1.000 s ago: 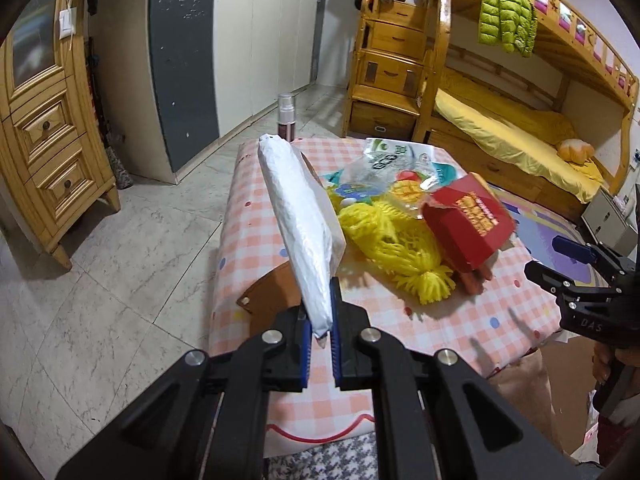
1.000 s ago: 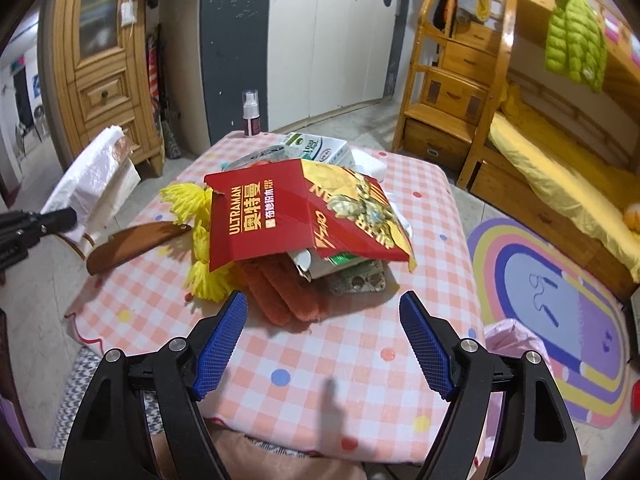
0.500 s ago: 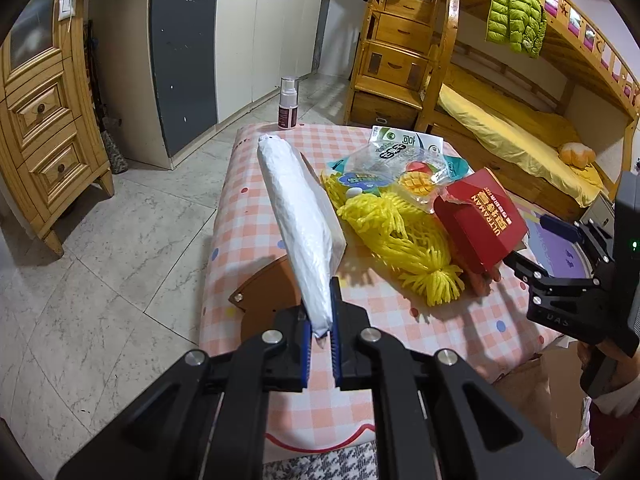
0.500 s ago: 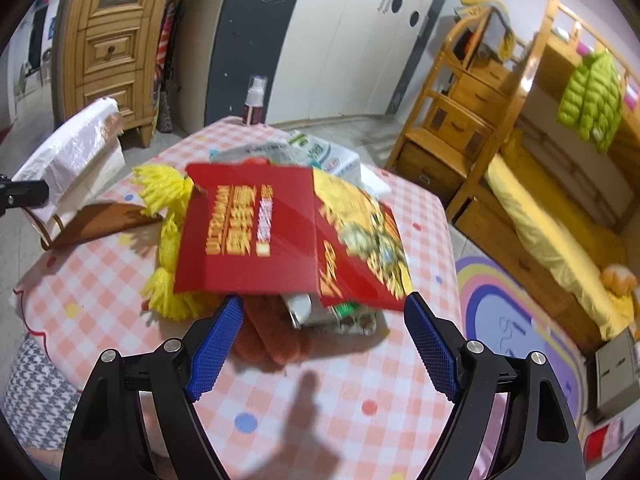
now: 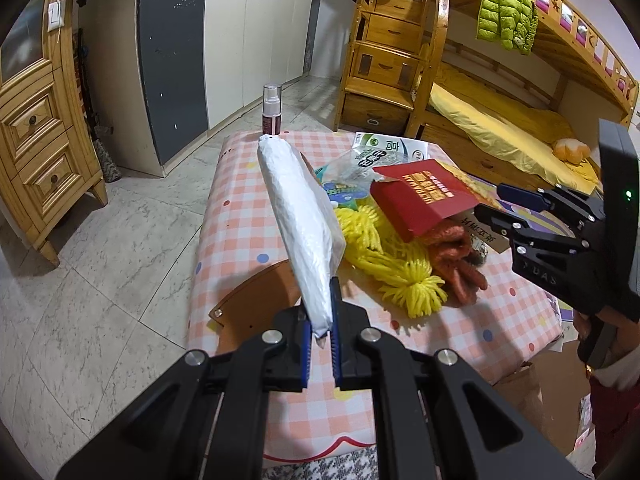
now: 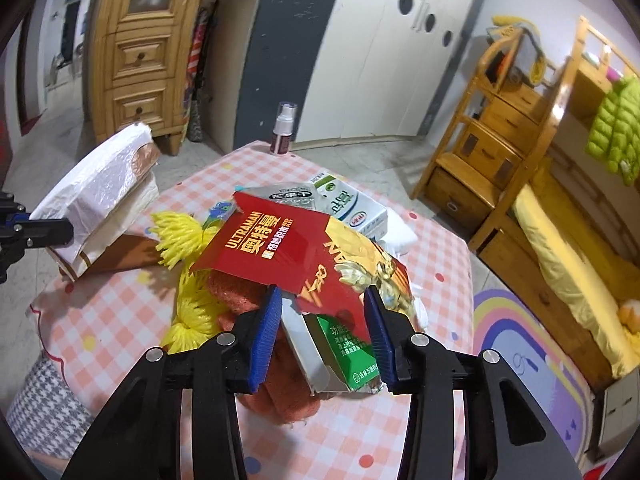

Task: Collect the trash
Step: 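Lift the white packet with the left tool while the right tool grasps the red snack bag, then carry the red bag to the pink wastebasket and open the right tool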

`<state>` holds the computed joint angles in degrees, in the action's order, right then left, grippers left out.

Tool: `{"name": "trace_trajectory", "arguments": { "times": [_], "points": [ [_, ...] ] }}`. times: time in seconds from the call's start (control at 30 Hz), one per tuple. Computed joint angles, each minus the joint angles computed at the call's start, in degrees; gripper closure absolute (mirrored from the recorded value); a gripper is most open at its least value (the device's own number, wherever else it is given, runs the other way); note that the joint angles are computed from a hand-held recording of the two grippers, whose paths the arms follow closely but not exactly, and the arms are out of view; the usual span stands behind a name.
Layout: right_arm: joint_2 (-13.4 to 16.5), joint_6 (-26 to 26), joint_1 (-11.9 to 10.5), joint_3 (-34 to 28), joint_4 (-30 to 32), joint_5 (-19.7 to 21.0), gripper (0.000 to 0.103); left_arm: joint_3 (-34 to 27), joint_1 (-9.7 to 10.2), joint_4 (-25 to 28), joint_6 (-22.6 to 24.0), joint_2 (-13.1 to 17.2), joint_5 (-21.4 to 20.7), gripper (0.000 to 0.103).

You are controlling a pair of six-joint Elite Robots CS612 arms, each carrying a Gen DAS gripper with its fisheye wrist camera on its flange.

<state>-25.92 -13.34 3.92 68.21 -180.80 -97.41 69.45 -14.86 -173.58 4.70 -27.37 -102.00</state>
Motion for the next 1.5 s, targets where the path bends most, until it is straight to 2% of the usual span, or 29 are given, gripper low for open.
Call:
{"name": "trace_trajectory", "arguments": {
  "times": [0.03,0.13,0.47,0.5,0.57,0.6,0.63,0.7,0.8,0.97,1.07,1.1,1.23,1.43,1.5],
  "points": [
    [0.02,-0.79,0.07,-0.13,0.19,-0.4,0.047,0.16,-0.01,-0.23,-0.04,-0.08,0.07,0.097],
    [0.07,-2.57,0.32,0.1,-1.03,-0.9,0.036,0.09,-0.01,-0.31,-0.13,0.0,0.09,0.097],
    [3.09,-8.75,1.49,-6.12,3.24,-3.59,0.034,-1.58,0.32,1.17,-1.37,0.87,-0.74,0.097],
    [3.3,-9.11,1.6,-6.58,3.55,-3.66,0.035,-1.75,0.38,1.31,-1.56,0.95,-0.78,0.097],
    [3.45,-9.7,1.59,-7.11,4.2,-2.94,0.044,-2.12,0.41,1.49,-1.71,1.18,-0.85,0.097],
    [3.37,-9.7,1.54,-7.13,4.51,-2.56,0.059,-2.32,0.44,1.56,-1.71,1.28,-0.88,0.097],
    [3.15,-9.42,1.39,-7.0,4.96,-2.04,0.066,-2.37,0.46,1.5,-1.75,1.31,-0.85,0.097],
    [2.65,-7.86,1.01,-6.57,4.93,-0.61,0.074,-2.51,0.47,1.49,-1.86,1.37,-0.85,0.097],
    [2.03,-4.04,0.34,-5.84,3.11,0.03,0.075,-2.77,0.41,1.28,-1.77,1.38,-0.63,0.097],
    [0.96,8.22,-1.44,-4.43,0.92,1.04,0.083,-2.54,-0.19,-0.23,-0.4,0.79,-0.89,0.097],
    [0.1,12.18,-2.28,-2.45,-3.59,0.73,0.094,-1.71,-1.0,-1.46,1.34,0.05,-2.12,0.097],
    [-0.49,13.46,-2.56,-1.27,-5.87,0.14,0.102,-1.56,-1.19,-1.78,1.73,-0.11,-2.61,0.097],
    [-3.29,16.82,-3.88,4.29,-13.76,-1.3,0.103,-1.02,-2.78,-3.83,4.46,-0.75,-6.79,0.097],
    [-7.66,22.93,-6.83,13.63,-17.73,3.34,0.103,-0.81,-5.47,-4.3,7.38,-0.71,-10.36,0.097],
    [-8.49,23.79,-7.07,16.39,-19.17,2.71,0.103,-0.47,-6.19,-4.14,8.48,-0.67,-11.09,0.097]
  ]
}}
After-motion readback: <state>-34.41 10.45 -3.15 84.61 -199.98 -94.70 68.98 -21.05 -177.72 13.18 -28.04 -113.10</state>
